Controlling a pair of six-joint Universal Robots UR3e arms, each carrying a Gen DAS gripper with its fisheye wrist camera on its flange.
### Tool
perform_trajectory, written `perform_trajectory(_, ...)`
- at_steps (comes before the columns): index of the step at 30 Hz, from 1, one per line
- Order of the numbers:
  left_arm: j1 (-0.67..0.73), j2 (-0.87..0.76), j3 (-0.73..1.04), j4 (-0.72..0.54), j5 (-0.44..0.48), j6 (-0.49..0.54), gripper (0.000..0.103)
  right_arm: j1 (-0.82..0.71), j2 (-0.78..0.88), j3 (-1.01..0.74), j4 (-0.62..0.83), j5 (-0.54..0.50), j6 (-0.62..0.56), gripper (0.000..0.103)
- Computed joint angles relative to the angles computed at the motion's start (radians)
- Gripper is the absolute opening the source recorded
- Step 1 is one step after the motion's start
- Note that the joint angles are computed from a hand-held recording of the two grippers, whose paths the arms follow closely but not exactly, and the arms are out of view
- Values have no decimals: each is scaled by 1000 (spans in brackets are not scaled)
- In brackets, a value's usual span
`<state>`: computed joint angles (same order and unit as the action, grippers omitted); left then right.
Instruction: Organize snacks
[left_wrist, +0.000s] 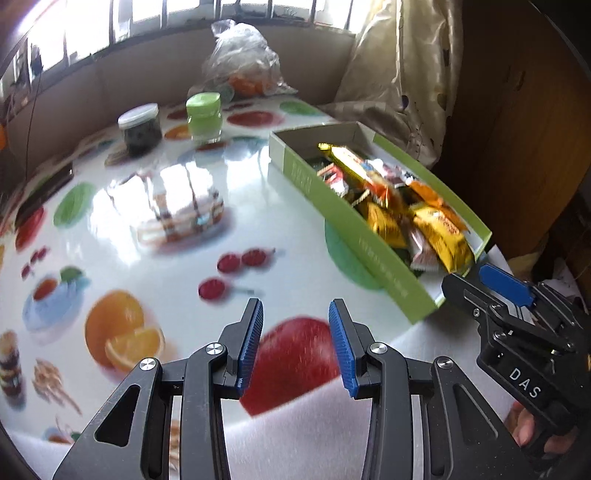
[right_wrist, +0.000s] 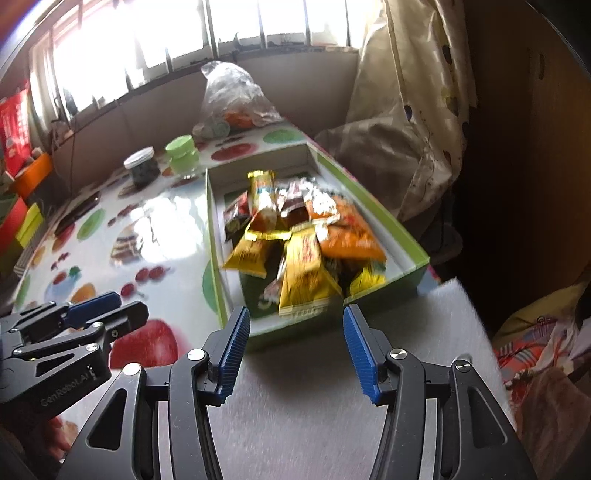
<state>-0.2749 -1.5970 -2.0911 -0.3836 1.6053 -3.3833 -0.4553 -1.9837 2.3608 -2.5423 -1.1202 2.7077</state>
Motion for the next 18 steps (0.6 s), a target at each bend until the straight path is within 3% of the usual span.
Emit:
perform_trajectory(10, -27, 14, -80, 29, 34, -32, 39, -79, -206, 117, 91, 27, -75, 56)
perform_trajectory(18, -41, 22, -111, 58, 44, -35, 39, -29, -185, 156, 39, -33, -40, 56)
